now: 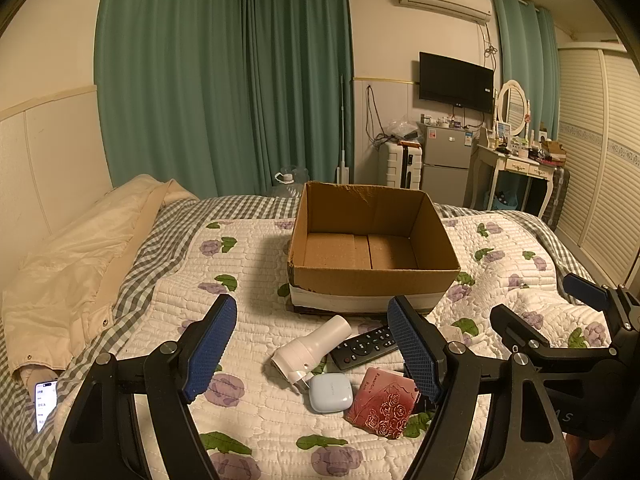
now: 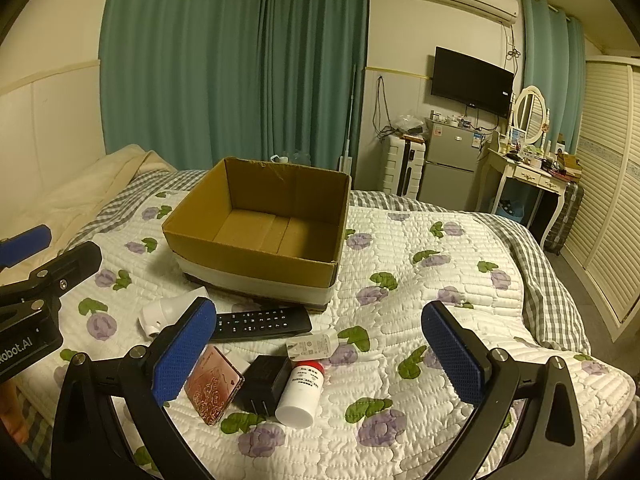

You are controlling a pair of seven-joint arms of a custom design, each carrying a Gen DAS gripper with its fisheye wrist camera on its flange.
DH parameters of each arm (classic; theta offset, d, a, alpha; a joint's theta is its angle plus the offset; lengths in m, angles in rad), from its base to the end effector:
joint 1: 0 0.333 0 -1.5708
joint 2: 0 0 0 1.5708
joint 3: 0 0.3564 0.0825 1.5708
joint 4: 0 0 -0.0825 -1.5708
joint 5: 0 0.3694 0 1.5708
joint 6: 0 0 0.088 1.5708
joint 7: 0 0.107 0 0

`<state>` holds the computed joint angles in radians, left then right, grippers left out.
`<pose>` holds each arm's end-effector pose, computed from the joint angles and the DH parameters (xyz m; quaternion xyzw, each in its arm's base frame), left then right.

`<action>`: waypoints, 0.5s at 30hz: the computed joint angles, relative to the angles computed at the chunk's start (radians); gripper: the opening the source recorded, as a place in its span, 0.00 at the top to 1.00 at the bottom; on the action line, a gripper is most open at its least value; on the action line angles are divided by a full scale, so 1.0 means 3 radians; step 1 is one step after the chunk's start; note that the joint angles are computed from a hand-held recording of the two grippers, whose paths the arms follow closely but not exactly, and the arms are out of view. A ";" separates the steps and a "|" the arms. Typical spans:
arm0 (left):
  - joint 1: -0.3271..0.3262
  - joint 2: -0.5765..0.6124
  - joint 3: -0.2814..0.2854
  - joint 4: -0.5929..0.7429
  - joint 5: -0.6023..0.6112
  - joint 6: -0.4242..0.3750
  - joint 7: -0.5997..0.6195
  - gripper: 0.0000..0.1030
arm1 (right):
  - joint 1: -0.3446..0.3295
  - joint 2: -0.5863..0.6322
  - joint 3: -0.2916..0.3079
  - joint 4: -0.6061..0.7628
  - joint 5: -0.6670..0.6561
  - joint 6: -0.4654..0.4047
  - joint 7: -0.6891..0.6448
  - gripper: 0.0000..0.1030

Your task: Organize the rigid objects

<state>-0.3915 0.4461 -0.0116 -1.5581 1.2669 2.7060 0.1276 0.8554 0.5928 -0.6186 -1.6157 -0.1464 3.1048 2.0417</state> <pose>0.6538 -0.3130 0.4919 -0.6223 0.6012 -0.3325 0.3752 0.6809 0.2958 0.4850 -0.6674 0.5606 -0.3400 0.3532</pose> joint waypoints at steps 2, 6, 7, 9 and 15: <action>0.0002 0.0000 0.0001 0.0000 0.0000 0.0005 0.0001 0.22 | -0.0001 -0.0001 0.0001 -0.0004 0.0003 0.0005 -0.0004 0.00; 0.0000 0.0001 0.0000 0.0002 -0.0004 0.0001 0.0006 0.22 | 0.0003 0.0000 -0.0003 -0.0004 0.0012 0.0005 -0.0010 0.00; 0.0000 0.0001 0.0001 0.0002 -0.0004 0.0001 0.0006 0.22 | 0.0003 0.0000 -0.0003 -0.0004 0.0014 0.0006 -0.0011 0.00; 0.0001 -0.0002 0.0001 -0.0001 -0.0005 0.0004 0.0006 0.22 | 0.0003 0.0000 -0.0002 -0.0004 0.0019 0.0005 -0.0016 0.00; 0.0004 -0.0002 0.0000 -0.0001 -0.0007 0.0015 0.0009 0.22 | -0.0014 -0.0008 0.0026 -0.0003 0.0026 -0.0003 -0.0037 0.00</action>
<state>-0.3902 0.4454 -0.0117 -1.5585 1.2649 2.7104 0.1303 0.8511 0.5903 -0.6109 -1.6166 -0.1384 3.1040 2.0307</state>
